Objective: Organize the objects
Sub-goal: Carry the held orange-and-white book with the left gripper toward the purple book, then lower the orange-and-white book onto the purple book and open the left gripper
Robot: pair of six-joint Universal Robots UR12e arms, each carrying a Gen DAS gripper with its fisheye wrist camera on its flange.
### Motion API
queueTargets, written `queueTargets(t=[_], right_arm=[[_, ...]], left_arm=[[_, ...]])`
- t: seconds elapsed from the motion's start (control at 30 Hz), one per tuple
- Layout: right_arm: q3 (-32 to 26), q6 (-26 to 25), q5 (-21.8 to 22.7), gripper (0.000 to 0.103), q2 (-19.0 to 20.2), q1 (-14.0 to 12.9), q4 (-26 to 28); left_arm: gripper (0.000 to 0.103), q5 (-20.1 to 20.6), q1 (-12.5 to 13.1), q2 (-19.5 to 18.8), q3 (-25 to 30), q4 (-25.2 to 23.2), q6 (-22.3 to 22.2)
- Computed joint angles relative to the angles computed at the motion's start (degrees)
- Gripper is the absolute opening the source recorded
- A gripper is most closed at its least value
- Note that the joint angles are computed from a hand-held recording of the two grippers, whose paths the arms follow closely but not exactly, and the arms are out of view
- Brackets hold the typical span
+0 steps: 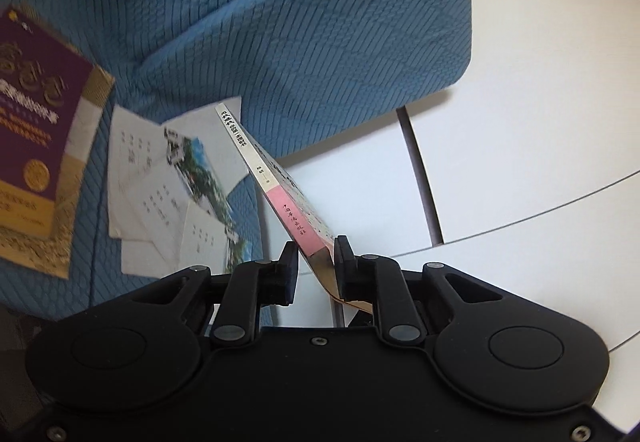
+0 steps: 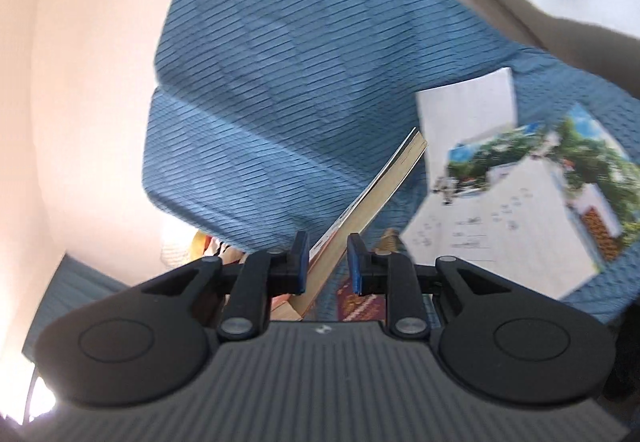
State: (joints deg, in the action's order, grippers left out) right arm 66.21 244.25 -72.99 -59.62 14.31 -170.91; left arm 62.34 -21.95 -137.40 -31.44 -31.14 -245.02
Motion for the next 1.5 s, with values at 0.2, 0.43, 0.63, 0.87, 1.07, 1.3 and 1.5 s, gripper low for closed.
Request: queueTargets(t=[0.2, 0.43, 0.63, 0.87, 1.07, 1.3, 1.5], right_arm=[[-8.52, -2.29, 3.72, 0.024, 4.22, 0.44, 4.33], [-18.46, -4.48, 6.91, 0.017, 10.18, 2.44, 10.16], [-25.47, -6.92, 8.06, 0.016, 15.3, 3.79, 12.41], [-27.49, -0.8, 9.12, 0.003, 19.61, 4.47, 11.43], [-27.33, -6.14, 9.66, 0.004, 19.73, 5.42, 17.11], [-25.97, -13.17, 4.95, 0.007, 18.32, 6.34, 25.86], [-27.47, -14.46, 0.88, 0.026, 18.83, 6.69, 30.01]], left_arm=[[0.018, 2.75, 1.57, 5.38, -8.24, 2.98, 0.81], [0.019, 6.46, 3.48, 11.45, -19.76, 9.79, -1.35], [0.004, 9.83, 4.39, 13.51, -25.15, 8.67, 1.0], [0.002, 8.38, 6.44, 14.98, -31.4, 7.43, -3.95], [0.005, 6.93, 6.45, 14.38, -30.8, 1.24, -1.04], [0.019, 10.12, 5.93, 11.84, -24.59, -7.72, 4.28], [0.045, 17.73, 4.57, 7.81, -15.03, -18.43, 12.18]])
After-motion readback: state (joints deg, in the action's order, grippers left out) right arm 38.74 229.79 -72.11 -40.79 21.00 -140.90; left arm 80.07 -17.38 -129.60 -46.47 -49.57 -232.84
